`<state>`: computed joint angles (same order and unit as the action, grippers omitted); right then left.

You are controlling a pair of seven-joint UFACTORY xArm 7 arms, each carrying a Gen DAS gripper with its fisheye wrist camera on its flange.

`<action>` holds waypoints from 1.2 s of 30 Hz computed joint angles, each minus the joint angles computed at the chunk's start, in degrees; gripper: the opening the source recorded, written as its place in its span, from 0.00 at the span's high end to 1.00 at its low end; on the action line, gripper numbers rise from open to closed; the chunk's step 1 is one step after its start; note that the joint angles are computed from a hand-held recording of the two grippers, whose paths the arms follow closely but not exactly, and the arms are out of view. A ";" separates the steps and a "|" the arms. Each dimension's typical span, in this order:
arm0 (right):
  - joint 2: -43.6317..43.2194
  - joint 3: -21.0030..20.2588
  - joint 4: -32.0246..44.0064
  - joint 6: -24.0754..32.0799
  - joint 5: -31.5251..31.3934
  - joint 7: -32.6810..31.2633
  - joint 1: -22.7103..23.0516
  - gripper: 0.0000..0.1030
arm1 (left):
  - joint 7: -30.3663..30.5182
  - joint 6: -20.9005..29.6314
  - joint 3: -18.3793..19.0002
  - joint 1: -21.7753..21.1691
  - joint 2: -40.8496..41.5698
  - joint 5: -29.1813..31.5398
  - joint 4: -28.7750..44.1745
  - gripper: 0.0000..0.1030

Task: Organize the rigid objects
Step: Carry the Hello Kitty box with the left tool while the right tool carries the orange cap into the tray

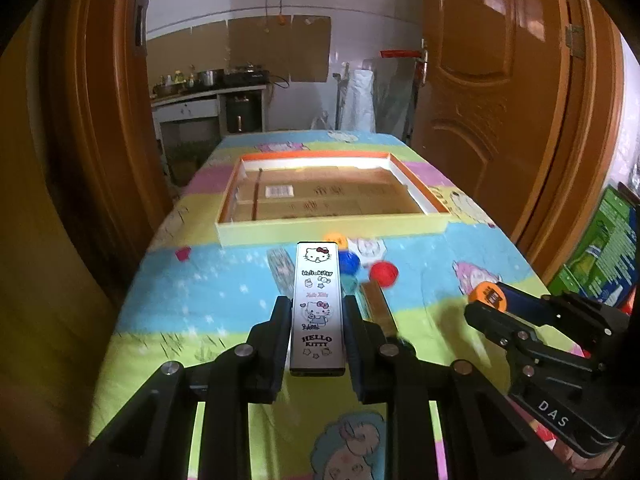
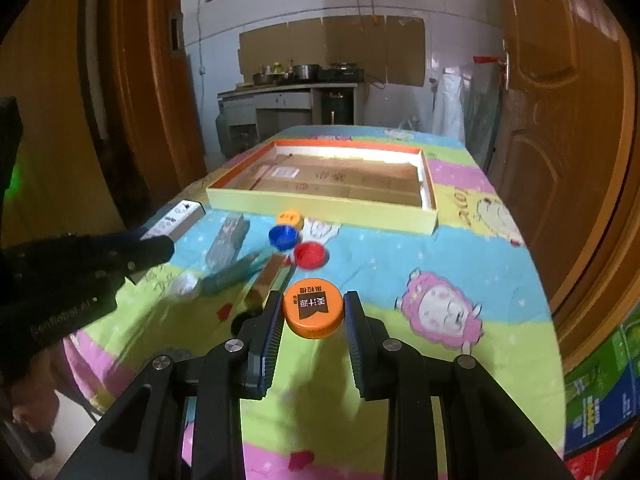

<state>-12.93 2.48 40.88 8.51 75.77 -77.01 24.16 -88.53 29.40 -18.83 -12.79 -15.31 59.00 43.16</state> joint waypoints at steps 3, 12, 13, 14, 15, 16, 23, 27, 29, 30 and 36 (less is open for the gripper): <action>0.62 -0.06 1.92 0.70 -2.55 1.60 -0.62 0.70 | 2.18 -0.28 1.20 0.25 0.24 -1.74 1.43 0.75; 5.13 0.39 9.55 2.48 -8.71 6.55 -2.32 0.70 | 5.41 -3.00 3.78 2.95 4.02 -3.56 6.51 0.75; 6.18 0.53 11.04 2.83 -9.72 7.41 -2.73 0.70 | 5.72 -3.01 4.02 3.04 4.45 -3.49 7.07 0.75; 6.92 0.65 12.02 3.20 -10.03 7.62 -3.11 0.70 | 6.18 -2.84 4.29 3.17 5.20 -3.34 8.05 0.75; 7.78 0.84 13.19 3.70 -10.52 8.13 -3.57 0.70 | 6.52 -2.75 4.57 3.15 5.75 -3.23 8.76 0.75; 8.62 1.08 14.32 4.26 -11.03 8.73 -4.09 0.70 | 6.99 -2.85 4.95 3.10 6.29 -3.23 9.40 0.75; 15.05 4.04 22.36 5.98 -15.12 12.91 -7.98 0.70 | 10.87 -4.85 8.40 2.63 11.20 -5.13 14.57 0.75; 18.97 5.96 26.88 6.04 -18.54 15.60 -9.94 0.70 | 13.93 -5.76 10.50 2.00 14.70 -7.03 17.96 0.75; 21.04 6.96 29.29 6.22 -20.37 16.66 -11.00 0.70 | 15.78 -5.99 11.50 1.53 16.40 -8.04 19.63 0.75; 22.39 7.40 30.90 6.31 -21.79 17.57 -11.39 0.70 | 16.44 -6.05 11.98 1.23 17.11 -8.38 20.36 0.75; 30.51 8.96 40.23 7.23 -32.15 25.04 -12.46 0.70 | 22.23 -6.29 15.05 -0.33 22.93 -12.60 26.52 0.75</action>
